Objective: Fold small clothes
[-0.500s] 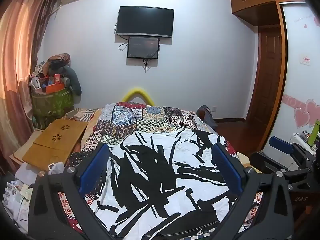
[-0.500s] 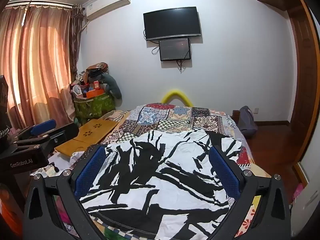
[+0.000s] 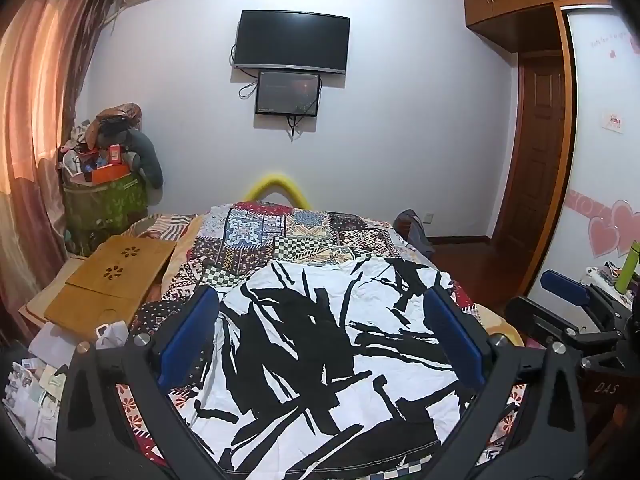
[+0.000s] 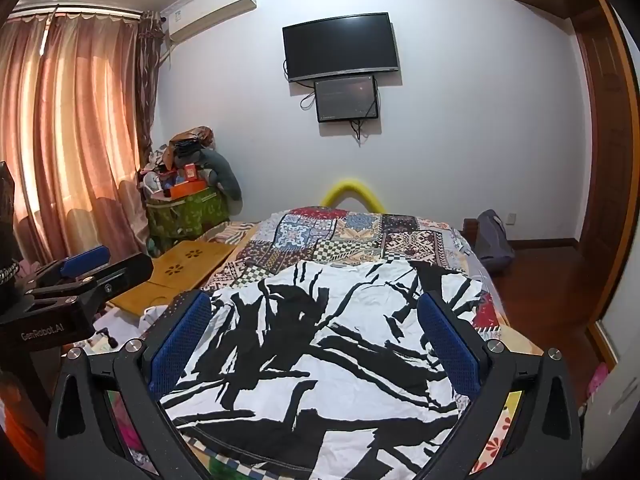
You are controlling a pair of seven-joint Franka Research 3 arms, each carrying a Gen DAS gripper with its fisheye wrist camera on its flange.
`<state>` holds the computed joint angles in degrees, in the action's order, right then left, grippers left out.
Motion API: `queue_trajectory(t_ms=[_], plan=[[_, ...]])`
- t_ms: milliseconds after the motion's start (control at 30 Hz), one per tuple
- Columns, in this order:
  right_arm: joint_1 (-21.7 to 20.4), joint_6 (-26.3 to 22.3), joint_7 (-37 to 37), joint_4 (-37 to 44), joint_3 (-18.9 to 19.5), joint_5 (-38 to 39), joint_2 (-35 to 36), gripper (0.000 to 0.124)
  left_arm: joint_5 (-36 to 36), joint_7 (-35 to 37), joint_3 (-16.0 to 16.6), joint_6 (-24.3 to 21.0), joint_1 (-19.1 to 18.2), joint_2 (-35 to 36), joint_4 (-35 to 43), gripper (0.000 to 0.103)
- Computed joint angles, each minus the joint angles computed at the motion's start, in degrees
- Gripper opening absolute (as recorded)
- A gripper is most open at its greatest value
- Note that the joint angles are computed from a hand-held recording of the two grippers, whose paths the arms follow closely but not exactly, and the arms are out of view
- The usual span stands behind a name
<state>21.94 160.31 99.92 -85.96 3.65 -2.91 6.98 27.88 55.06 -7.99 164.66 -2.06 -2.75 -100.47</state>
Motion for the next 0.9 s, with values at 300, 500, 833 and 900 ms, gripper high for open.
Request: queue_trajectory(t_ms=[300,500,833,900], plan=[[0.06,0.09,0.25,-0.16,-0.03,-0.1,-0.02,0.102,-0.64,0.65,0.05,0.07,-0.08,0.25,-0.07,0.103],[0.07,0.14,0.34,-0.16,-0.06,-0.16,0.01,0.102,-1.09,1.11,0.14,0.12,-0.1,0.34,-0.01,0.103],[0.0,0.05,0.14,-0.07,-0.04,0.13,0.14,0.102,-1.79,1.58,0.22,0.3,-0.15,0.5,-0.13,0.103],[-0.01,0.0,0.09,-0.07,-0.04,0.18,0.12,0.102,-1.75,1.53,0.25,0.33,-0.08,0.5,-0.18,0.103]])
